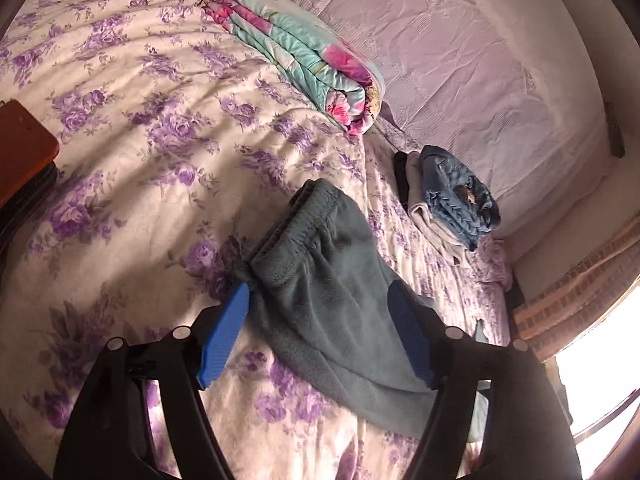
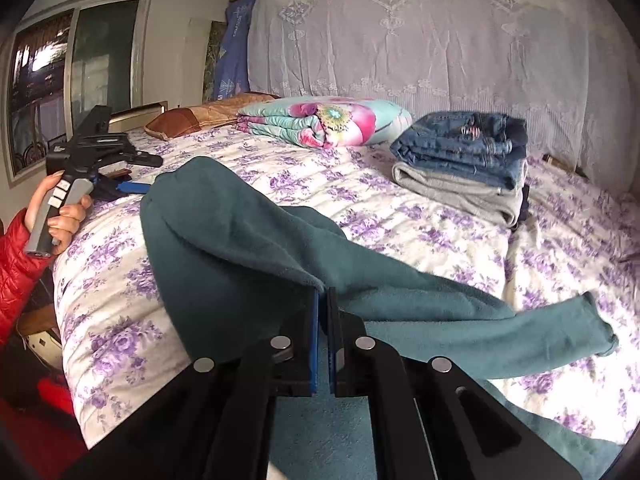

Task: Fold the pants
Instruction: 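Lay one leg over the other with the left tool while the right tool holds a leg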

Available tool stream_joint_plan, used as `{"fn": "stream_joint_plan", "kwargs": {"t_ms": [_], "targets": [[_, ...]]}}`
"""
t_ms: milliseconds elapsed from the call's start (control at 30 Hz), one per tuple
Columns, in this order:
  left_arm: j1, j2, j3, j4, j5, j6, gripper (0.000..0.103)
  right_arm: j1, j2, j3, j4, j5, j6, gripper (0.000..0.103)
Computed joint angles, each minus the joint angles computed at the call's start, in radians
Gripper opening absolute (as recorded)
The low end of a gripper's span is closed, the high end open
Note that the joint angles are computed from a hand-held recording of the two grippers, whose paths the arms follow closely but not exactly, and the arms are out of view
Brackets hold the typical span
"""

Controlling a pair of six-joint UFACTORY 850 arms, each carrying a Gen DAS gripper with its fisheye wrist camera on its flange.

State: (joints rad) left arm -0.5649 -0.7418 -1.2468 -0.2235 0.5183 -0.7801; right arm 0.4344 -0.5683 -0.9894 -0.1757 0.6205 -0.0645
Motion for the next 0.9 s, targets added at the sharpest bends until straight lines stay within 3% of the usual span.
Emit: {"fn": "stream_joint_plan", "kwargs": {"t_ms": [67,200,400,533,600,633,667,900], "targets": [[-0.008,-0.007,-0.018,-0.082,-0.025,0.101,0.057,0.014,0.022,0.027,0.023,0.003,-0.047,0.004],[-0.002,-0.007,0.003,-0.068,0.024,0.059,0.013,0.044,0.037,0.064,0.077,-0.016,-0.140,0.003],[0.006,0.021,0.047,-0.045,0.088,0.015,0.012,0.088,0.032,0.076,0.202,-0.027,-0.297,0.002],[0.005,0.034,0.056,-0.038,0.060,0.020,0.012,0.111,0.027,0.083,0.309,0.031,-0.421,0.004],[0.004,0.036,0.061,-0.042,0.057,0.028,0.012,0.118,0.022,0.079,0.337,0.036,-0.471,0.017],[0.005,0.037,0.066,-0.038,0.064,0.020,0.012,0.118,0.020,0.075,0.336,0.031,-0.482,0.034],[0.008,0.036,0.070,-0.025,0.071,0.002,0.012,0.121,0.013,0.070,0.343,0.032,-0.509,0.041],[0.027,0.009,0.069,0.063,0.101,-0.111,0.012,0.135,-0.027,0.018,0.455,0.015,-0.695,0.038]]}}
